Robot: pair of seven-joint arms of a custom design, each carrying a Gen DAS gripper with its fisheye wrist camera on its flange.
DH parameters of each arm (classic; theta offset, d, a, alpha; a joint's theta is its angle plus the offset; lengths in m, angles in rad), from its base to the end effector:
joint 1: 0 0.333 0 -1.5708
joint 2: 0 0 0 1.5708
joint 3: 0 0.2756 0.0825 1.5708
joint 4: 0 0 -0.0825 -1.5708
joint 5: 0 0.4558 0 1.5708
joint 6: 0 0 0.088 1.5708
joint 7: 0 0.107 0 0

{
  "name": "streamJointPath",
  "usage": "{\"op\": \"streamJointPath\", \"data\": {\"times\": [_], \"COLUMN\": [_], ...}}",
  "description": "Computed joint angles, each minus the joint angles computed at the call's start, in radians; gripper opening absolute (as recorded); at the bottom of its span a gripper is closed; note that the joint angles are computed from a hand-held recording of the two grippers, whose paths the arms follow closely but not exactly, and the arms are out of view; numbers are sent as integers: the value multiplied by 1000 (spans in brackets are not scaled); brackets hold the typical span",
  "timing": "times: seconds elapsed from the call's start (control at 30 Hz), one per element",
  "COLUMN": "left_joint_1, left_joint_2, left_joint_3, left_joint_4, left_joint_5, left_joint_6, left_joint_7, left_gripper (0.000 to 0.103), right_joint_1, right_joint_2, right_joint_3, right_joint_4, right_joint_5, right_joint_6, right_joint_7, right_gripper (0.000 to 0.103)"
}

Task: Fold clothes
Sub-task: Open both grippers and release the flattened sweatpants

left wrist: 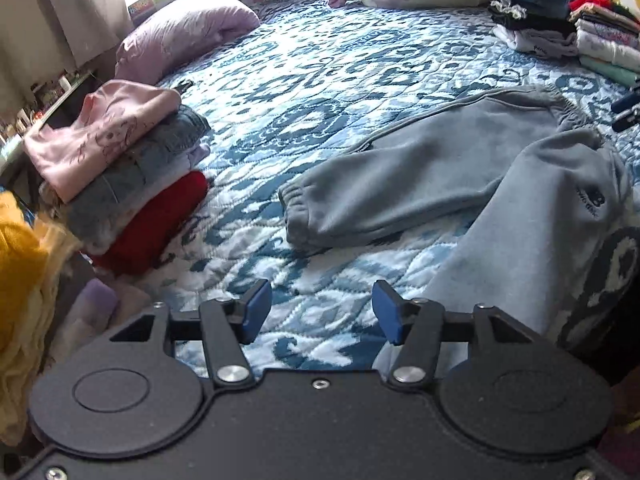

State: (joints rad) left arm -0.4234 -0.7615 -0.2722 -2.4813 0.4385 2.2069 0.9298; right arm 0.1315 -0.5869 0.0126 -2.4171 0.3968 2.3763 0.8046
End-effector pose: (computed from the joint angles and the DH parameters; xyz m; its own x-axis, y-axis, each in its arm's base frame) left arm 0.3630 -0.2916 0.5435 -0.1090 -0.9596 -0.2596 -0.7423 0.2522 -0.6208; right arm 0.5029 0.0774 0.5260 0.6274 -0.7765 0.0594 -0.6047 -0.5338 -0.5911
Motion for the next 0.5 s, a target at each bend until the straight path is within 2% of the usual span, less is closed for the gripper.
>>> {"op": "streamJointPath", "data": {"times": [0.17,0.33,0.5], "left_joint_1": [33,39,60], "left_joint_2": [39,69,123], "left_joint_3": [-28,-25,-58], "left_joint_4": [36,60,105], "left_joint_5": [44,57,111], "left_joint_6": [-14,-30,-107], "left_joint_7": [-35,-32,-33], "left_gripper": [57,57,58], "right_joint_1": [8,11,10], "right_joint_2": [20,45,72], "right_joint_3": [13,19,28], "right_joint_4": [10,24,33], "right_joint_5": [5,-9,-31], "right_joint_6": [43,55,63], "right_joint_7": [22,40,65], "right_gripper": [42,46,46]}}
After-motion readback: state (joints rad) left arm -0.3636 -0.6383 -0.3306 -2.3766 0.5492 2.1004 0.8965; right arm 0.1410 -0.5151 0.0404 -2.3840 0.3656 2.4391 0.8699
